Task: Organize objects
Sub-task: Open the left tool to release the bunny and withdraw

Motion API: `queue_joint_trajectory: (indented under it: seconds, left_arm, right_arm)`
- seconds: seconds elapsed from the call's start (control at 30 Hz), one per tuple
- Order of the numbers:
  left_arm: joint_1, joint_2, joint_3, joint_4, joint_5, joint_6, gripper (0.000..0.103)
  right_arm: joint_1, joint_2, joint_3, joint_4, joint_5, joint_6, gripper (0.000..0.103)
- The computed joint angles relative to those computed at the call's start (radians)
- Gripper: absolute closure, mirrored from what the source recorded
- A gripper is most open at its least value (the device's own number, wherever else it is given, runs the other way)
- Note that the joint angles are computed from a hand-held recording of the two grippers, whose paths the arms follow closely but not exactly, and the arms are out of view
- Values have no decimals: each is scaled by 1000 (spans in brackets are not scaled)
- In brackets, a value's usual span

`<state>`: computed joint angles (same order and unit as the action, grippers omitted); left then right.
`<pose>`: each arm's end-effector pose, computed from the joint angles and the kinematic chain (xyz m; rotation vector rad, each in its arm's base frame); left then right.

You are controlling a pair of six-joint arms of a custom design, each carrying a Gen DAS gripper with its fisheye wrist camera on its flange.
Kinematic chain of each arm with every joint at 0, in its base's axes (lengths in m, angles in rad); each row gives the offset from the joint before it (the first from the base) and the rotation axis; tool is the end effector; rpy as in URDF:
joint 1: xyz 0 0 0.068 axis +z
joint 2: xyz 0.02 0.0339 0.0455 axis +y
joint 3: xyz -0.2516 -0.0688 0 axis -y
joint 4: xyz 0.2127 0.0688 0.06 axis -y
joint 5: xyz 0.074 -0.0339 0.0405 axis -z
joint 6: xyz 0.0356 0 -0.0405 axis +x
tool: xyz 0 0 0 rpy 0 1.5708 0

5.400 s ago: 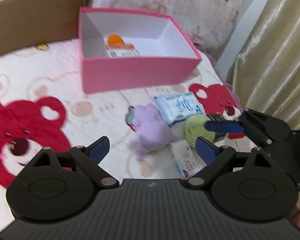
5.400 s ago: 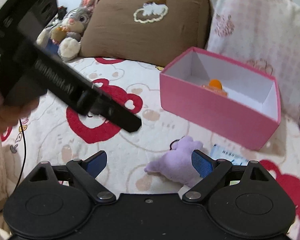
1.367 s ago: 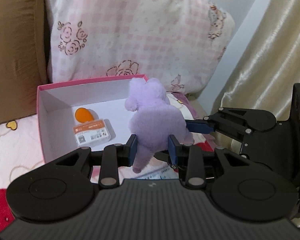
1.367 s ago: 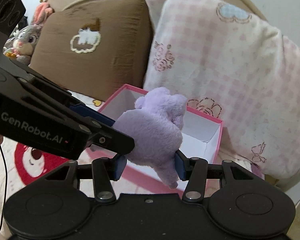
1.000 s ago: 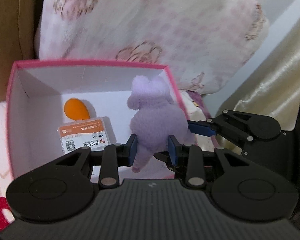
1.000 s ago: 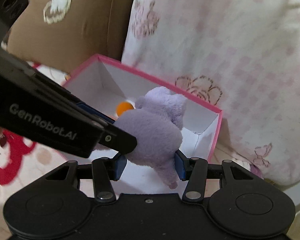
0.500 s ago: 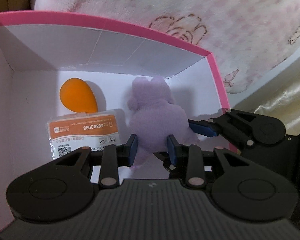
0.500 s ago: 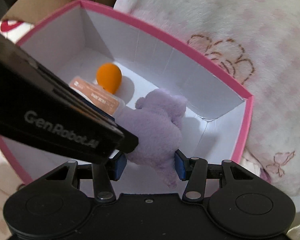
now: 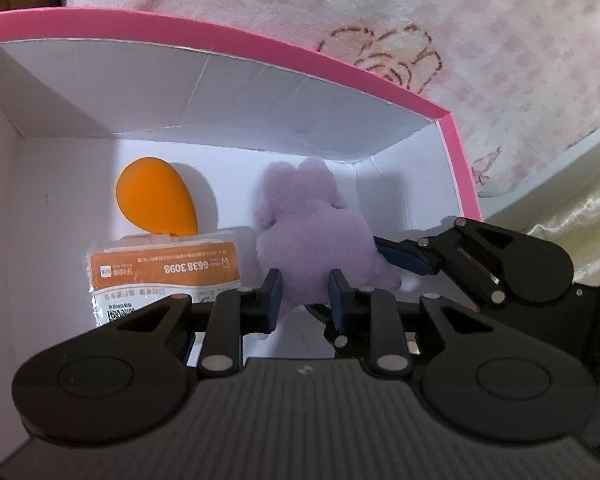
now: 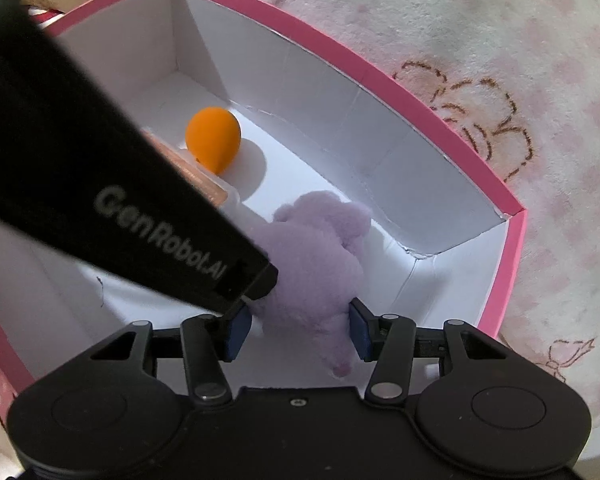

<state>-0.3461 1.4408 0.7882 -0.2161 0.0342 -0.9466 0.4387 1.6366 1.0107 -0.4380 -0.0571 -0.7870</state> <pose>0.2475 -0.0906 0.1978 -0.7351 2.4281 -0.5942 0.2682 0.1281 0.1928 -1.5301 2.1421 -0.0441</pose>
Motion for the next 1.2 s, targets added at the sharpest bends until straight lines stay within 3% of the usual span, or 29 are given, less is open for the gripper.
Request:
queue_joint_trajectory:
  seconds: [0.17, 0.3, 0.37, 0.57, 0.63, 0.7, 0.73, 0.87, 1.2]
  left_arm:
    - [-29, -29, 20, -70, -59, -1, 79]
    - [-61, -55, 46, -129, -113, 14, 70]
    - [-69, -70, 56, -158, -132, 15, 69]
    - [-109, -146, 85, -278, -176, 25, 63]
    - [-141, -173, 91, -320, -200, 13, 63]
    - [-175, -200, 109, -374, -226, -2, 62]
    - [-198, -217, 117, -402, -243, -14, 62]
    - [-292, -247, 176, -525, -316, -61, 62]
    - [-614, -297, 377, -919, -486, -302, 61]
  right_arm:
    - [-7, -85, -65, 27, -25, -4, 40]
    - [-6, -203, -148, 77, 25, 46, 32]
    - [-47, -253, -162, 55, -29, 73, 32]
    - [-222, -364, -163, -73, -268, 88, 32]
    - [-246, -470, -215, -128, -314, 105, 32]
    - [-279, -437, -156, -151, -364, 119, 32]
    - [-315, -450, -136, -227, -402, 83, 32]
    - [-339, -501, -109, -311, -465, 119, 32]
    - [-470, -637, -28, -586, -580, 2, 32]
